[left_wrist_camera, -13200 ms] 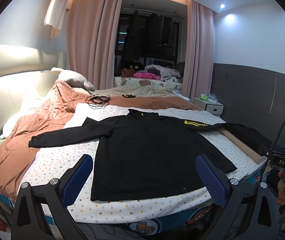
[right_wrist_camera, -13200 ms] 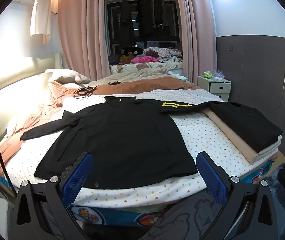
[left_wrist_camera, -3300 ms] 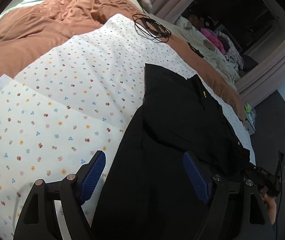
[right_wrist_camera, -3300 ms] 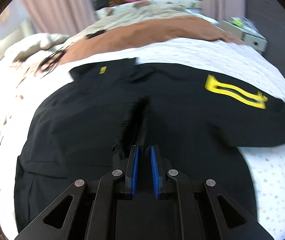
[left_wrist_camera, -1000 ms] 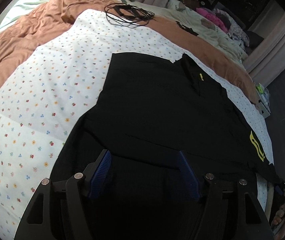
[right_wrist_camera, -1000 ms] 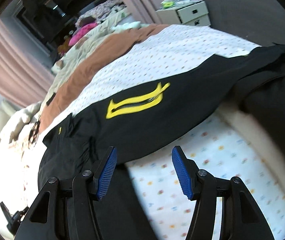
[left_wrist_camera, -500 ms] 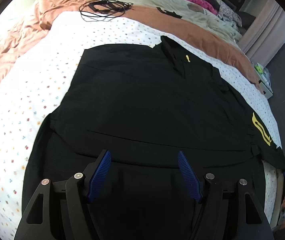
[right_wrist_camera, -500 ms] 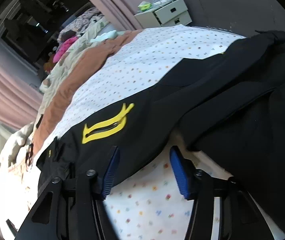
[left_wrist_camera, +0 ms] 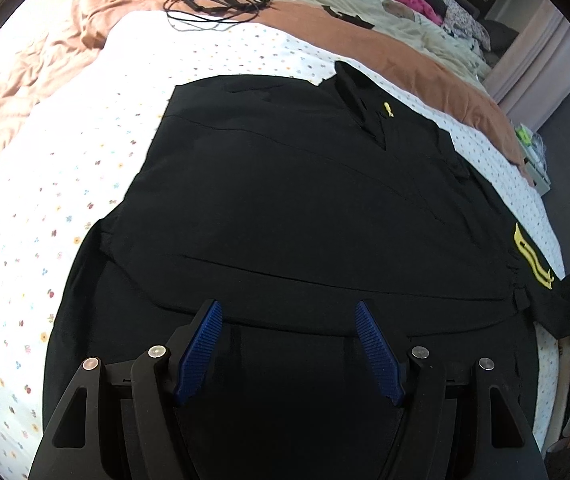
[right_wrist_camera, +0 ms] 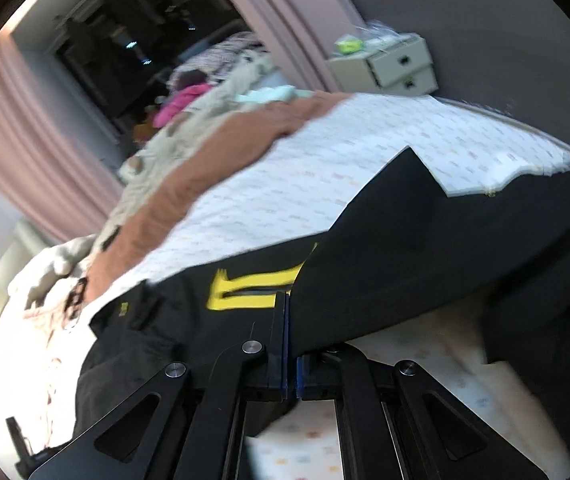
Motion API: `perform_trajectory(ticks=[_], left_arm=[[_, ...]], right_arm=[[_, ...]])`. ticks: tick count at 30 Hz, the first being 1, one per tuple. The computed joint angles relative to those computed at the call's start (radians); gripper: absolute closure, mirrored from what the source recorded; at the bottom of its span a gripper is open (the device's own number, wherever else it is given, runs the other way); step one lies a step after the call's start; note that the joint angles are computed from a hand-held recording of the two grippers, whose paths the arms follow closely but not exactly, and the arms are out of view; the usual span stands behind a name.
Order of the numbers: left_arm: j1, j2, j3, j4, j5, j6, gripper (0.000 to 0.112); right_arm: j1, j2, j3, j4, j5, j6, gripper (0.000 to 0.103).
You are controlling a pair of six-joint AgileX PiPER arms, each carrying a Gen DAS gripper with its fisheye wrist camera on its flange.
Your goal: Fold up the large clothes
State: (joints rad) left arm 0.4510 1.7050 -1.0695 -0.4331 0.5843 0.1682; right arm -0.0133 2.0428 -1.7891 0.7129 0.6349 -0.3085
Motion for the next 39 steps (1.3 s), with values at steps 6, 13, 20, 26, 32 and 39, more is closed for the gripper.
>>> perform_trajectory(ticks=[6, 13, 20, 26, 32, 39], left_arm=[[0.100, -0.066, 0.058, -0.078, 0.030, 0.126, 0.042], [0.305, -0.151, 0.097, -0.171, 0.114, 0.291, 0.042], [0.524, -0.174, 0.110, -0.252, 0.201, 0.455, 0.042], [0.657, -0.142, 0.097, -0.265, 0.240, 0.538, 0.042], [0.742, -0.100, 0.084, -0.282, 0.260, 0.598, 0.042], [0.766, -0.087, 0.109, -0.325, 0.271, 0.643, 0.042]], right_arm=[[0.103, -0.063, -0.025, 0.055, 0.039, -0.061, 0.100], [0.262, -0.077, -0.049, 0.045, 0.050, -0.071, 0.100], [0.407, -0.016, -0.120, -0.064, 0.054, 0.035, 0.100], [0.509, 0.066, -0.177, -0.108, 0.058, 0.096, 0.100], [0.626, 0.245, -0.392, -0.339, 0.201, 0.328, 0.097], [0.634, 0.231, -0.295, -0.323, 0.243, 0.337, 0.036]])
